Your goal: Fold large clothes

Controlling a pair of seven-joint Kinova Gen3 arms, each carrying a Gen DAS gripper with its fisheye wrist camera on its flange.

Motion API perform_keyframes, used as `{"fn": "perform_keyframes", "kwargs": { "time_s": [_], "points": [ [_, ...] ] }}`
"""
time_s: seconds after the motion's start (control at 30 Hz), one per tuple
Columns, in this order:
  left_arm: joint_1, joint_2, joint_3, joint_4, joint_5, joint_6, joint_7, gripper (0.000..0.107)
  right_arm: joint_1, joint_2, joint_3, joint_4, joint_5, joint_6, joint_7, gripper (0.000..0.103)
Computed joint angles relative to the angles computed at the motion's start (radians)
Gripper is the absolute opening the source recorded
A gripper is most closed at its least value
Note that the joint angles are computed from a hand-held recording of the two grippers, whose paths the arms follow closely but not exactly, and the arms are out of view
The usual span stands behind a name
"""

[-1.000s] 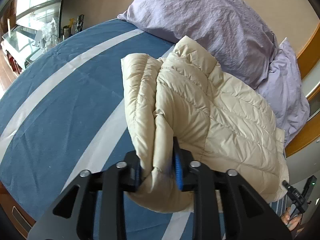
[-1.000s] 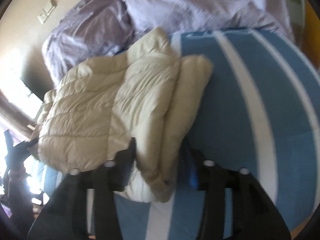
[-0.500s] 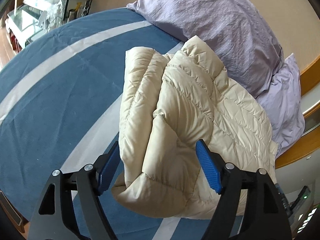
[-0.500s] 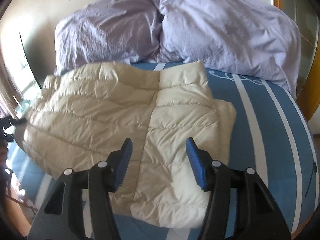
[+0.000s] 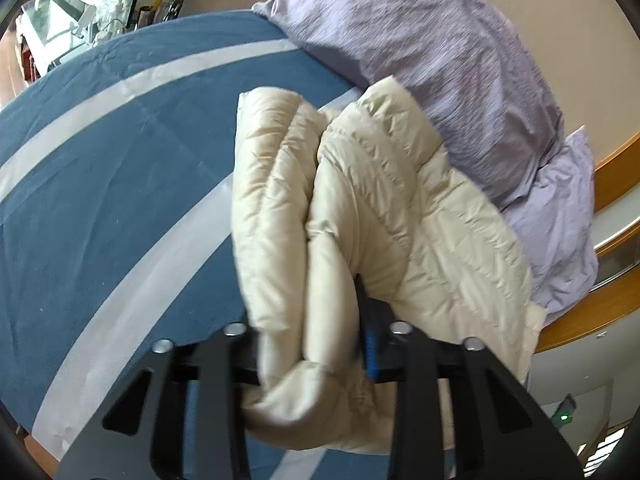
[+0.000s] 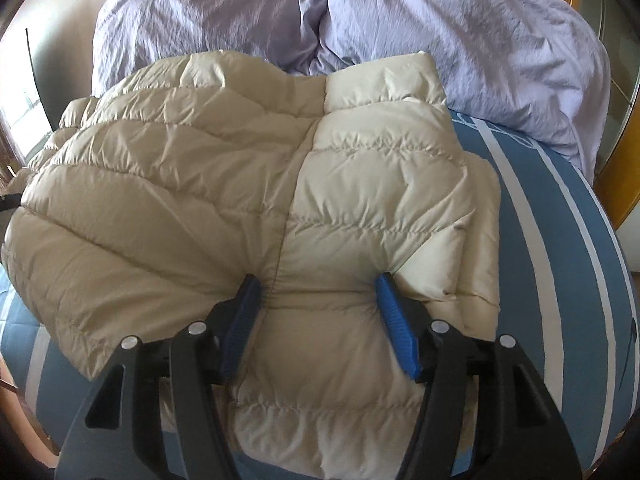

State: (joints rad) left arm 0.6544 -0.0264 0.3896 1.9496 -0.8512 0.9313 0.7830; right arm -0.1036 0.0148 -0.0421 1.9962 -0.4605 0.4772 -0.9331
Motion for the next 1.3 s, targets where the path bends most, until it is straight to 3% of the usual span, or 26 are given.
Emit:
{"fn": "perform_keyframes", "kwargs": {
  "time_s": [0.23,0.5,0.67,0.8,1.03,1.3],
  "points": [
    [-0.005,-0.025,0.026,-0.052,-0.086,0.034,0.016,0.019,-0.006,-0.003,-0.003,0.015,0.012,-0.025,-0.022,0.061],
    [0.043,0.031,0.045,-0.227,-0.195,0.091,-0.089,0.019,0.003,0.001,0.003,0.009,-0.03,-0.012,0.009,0.061],
    [0.117,0.101,0.013,-0.338,-0.255,0.058,-0.17,0.019,0.014,0.006,0.005,0.009,-0.072,-0.004,0.041,0.061],
    [0.158,0.165,-0.024,-0.418,-0.27,-0.022,-0.235,0.019,0.028,0.01,0.007,0.013,-0.123,0.003,0.091,0.062],
    [0.185,0.299,-0.071,-0.566,-0.192,-0.188,-0.396,0.019,0.048,0.015,0.011,0.007,-0.183,0.029,0.148,0.062],
    [0.171,0.435,-0.085,-0.712,-0.017,-0.283,-0.6,0.019,0.088,0.026,0.023,0.005,-0.299,0.079,0.259,0.062]
  ]
}}
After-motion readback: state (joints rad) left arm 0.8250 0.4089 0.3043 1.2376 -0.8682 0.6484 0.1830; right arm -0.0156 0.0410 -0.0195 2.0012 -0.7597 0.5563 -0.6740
